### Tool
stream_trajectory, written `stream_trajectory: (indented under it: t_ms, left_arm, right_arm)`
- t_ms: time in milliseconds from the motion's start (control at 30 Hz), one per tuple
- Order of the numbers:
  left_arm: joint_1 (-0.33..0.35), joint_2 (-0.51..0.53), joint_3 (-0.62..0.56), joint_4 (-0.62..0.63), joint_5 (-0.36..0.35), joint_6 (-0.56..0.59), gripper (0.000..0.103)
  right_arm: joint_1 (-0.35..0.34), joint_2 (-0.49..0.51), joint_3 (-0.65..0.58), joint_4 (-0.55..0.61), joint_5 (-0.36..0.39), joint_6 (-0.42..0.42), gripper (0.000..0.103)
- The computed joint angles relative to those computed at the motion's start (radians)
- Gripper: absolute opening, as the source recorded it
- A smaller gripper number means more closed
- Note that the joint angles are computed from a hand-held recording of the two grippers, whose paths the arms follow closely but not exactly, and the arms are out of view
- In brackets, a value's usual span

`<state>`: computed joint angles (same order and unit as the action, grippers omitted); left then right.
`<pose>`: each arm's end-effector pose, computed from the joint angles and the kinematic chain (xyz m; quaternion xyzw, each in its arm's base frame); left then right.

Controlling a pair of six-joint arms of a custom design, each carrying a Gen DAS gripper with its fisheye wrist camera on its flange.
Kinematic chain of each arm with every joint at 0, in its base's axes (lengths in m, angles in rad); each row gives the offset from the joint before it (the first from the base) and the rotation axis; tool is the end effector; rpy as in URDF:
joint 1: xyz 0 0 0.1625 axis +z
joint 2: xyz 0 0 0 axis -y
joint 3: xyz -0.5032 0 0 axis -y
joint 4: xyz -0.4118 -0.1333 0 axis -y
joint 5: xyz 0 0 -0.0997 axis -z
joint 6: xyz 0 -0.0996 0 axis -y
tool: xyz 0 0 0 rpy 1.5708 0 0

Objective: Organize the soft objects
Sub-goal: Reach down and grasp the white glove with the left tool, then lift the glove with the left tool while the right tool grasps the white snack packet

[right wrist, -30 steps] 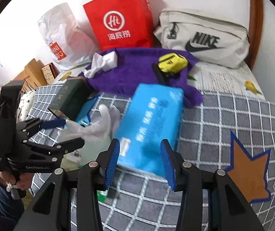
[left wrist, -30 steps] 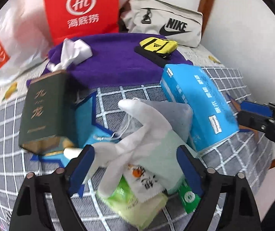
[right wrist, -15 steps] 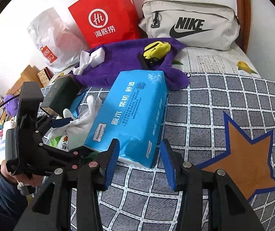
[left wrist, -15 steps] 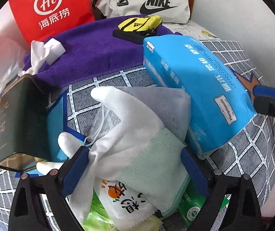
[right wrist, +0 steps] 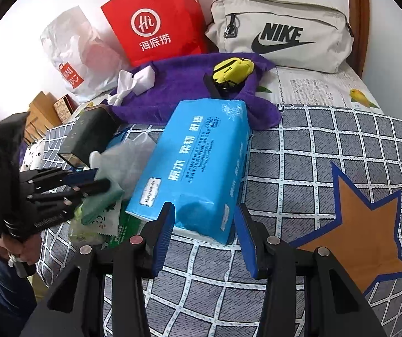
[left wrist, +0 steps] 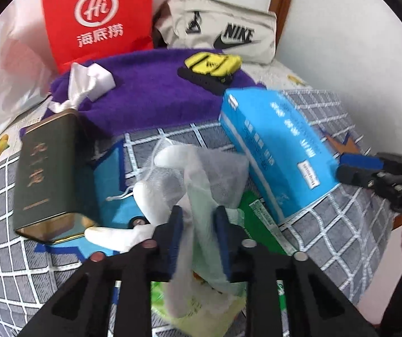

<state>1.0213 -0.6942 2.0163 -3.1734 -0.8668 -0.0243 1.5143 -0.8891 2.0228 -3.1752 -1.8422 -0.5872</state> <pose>-0.1473 -0.6192 0.0399 0.1947 0.9101 -0.2225 0.2903 0.0712 -0.6288 0.1398 0.2222 -0.9380 0.1776 0.1979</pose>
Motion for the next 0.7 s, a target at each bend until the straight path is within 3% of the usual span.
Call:
stream_trajectory:
  t_ms: [133, 333, 500, 700]
  left_arm:
    - [0.005, -0.035, 0.031, -0.033, -0.008, -0.023, 0.014]
    - [-0.004, -0.088, 0.1, -0.102, 0.0, -0.033, 0.014]
    - [0.019, -0.083, 0.095, -0.052, -0.006, -0.059, 0.014]
    - [0.049, -0.046, 0.071, -0.043, -0.017, -0.079, 0.03]
  right_arm:
    - [0.012, 0.002, 0.013, -0.013, -0.003, -0.009, 0.044]
    - [0.03, -0.001, 0.039, -0.021, 0.002, -0.023, 0.044]
    - [0.041, -0.002, 0.048, -0.005, 0.01, -0.027, 0.044]
    - [0.046, 0.003, 0.053, -0.003, -0.006, -0.032, 0.044]
